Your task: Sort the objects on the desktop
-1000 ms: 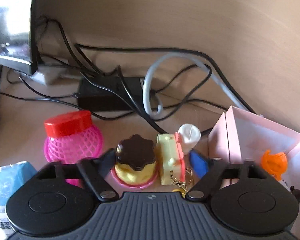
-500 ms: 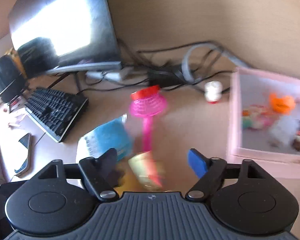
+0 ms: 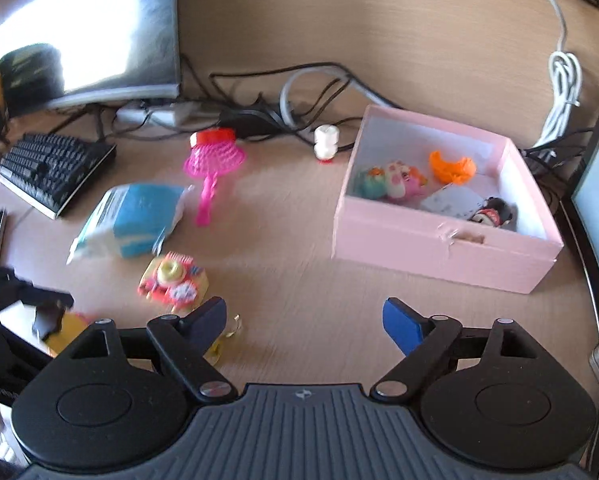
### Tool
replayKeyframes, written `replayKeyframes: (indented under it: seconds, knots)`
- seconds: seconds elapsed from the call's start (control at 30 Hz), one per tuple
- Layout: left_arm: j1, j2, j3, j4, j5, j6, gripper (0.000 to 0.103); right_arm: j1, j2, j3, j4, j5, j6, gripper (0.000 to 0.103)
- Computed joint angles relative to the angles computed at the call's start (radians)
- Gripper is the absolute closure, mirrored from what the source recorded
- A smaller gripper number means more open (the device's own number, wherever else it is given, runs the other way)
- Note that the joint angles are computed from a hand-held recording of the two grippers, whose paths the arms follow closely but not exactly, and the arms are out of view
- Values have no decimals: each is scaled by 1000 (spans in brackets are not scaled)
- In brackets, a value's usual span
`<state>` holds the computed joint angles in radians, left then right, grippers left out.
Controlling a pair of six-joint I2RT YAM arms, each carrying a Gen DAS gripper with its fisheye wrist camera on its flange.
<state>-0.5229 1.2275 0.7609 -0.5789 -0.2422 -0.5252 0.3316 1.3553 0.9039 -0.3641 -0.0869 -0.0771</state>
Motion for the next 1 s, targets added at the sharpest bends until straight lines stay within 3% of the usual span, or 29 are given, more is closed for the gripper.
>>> replayKeyframes:
  seconds: [0.27, 0.47, 0.67, 0.87, 1.0]
  knots:
    - [-54, -111, -60, -166, -117, -142, 1, 116, 18, -38, 37, 14, -60, 12]
    - [-46, -117, -39, -308, -281, -281, 1, 211, 52, -17, 49, 15, -89, 12]
    - [25, -241, -73, -399, -286, -334, 1, 273, 137, 41, 95, 14, -129, 7]
    - [-18, -299, -80, -473, -297, -417, 1, 271, 316, 195, 52, 41, 3, 7]
    - [-28, -326, -84, -497, -298, -441, 1, 262, 362, 222, 41, 55, 24, 7]
